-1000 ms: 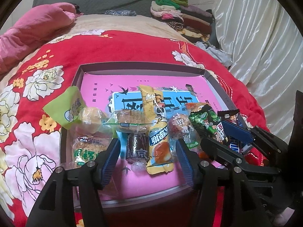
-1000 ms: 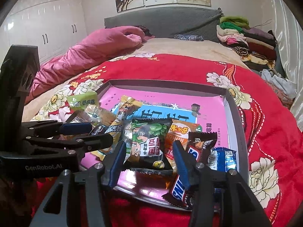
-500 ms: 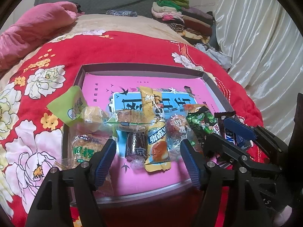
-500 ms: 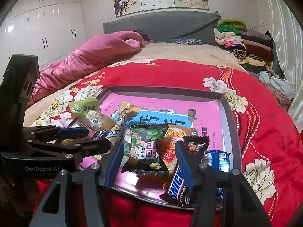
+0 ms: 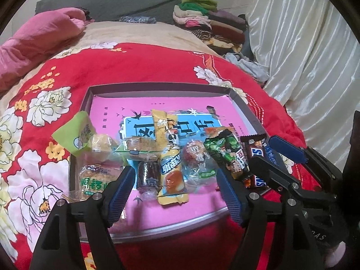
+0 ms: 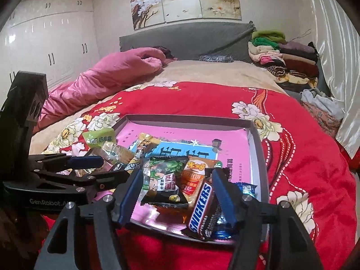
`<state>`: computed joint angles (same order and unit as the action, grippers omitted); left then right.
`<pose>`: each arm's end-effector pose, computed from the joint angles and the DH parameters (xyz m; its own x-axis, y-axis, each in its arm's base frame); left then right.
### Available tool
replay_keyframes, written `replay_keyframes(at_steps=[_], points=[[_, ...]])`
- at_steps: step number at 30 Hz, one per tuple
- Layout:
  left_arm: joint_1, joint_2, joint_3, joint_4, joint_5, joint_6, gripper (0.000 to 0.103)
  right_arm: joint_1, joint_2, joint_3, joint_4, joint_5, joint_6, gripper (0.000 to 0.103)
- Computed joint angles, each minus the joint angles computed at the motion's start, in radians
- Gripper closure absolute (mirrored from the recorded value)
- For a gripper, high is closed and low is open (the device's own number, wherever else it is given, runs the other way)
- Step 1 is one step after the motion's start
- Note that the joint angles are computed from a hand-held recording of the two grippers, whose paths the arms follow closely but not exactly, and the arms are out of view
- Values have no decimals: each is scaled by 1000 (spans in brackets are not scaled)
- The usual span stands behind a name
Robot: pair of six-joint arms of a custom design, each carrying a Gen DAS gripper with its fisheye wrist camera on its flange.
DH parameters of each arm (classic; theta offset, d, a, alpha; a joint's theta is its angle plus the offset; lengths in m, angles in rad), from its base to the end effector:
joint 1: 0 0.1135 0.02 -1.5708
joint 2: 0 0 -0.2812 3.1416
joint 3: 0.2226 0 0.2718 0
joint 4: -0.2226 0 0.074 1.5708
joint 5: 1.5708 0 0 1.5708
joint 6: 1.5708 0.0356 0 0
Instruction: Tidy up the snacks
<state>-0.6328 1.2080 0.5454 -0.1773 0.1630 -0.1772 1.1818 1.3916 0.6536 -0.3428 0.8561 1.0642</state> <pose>0.1893 -0.1460 0.1794 -0.7093 0.3045 -0.6358 0.5546 0.7978 -0.2366 0.1205 0.2231 0.1704 -0.5747 0.1088 -0.8111 0.0638 0.9941 0.0882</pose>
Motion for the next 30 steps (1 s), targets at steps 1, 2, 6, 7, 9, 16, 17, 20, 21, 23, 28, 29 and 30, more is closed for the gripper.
replay_keyframes(at_steps=[1,2,6,7,9,16,17,20,21,23,28,29,30], points=[[-2,-1,1,-1,1,0,25,1,-5,-2,-5,3,7,39],[-3,-4,1,-3,4,0,25,2,-14,-6,-10,3,14,38],[-15,-28,-2,-14,-5,-4,24,6,-34,-17,-18,10,32,37],[-19,-36,-1,-20,-12,-4,24,7,-38,-18,-22,13,37,37],[-21,-48,-1,-27,-16,-5,24,11,-44,-17,-33,20,49,36],[-26,-84,2,-48,-8,-21,22,22,-49,-5,-98,52,110,34],[-30,-89,2,-47,-11,-24,22,24,-48,-4,-106,57,120,34],[-32,-106,1,-48,-7,-34,22,29,-53,-1,-130,69,146,33],[-29,-112,0,-48,-2,-39,22,31,-54,-1,-137,72,153,32],[-24,-120,-1,-50,0,-46,22,33,-57,0,-150,76,165,31],[-33,-161,-4,-67,-57,-54,22,42,-53,9,-170,85,187,31],[-34,-164,-2,-70,-67,-53,22,46,-51,13,-177,90,193,30],[-36,-171,-2,-73,-78,-52,22,50,-47,19,-187,96,201,30]])
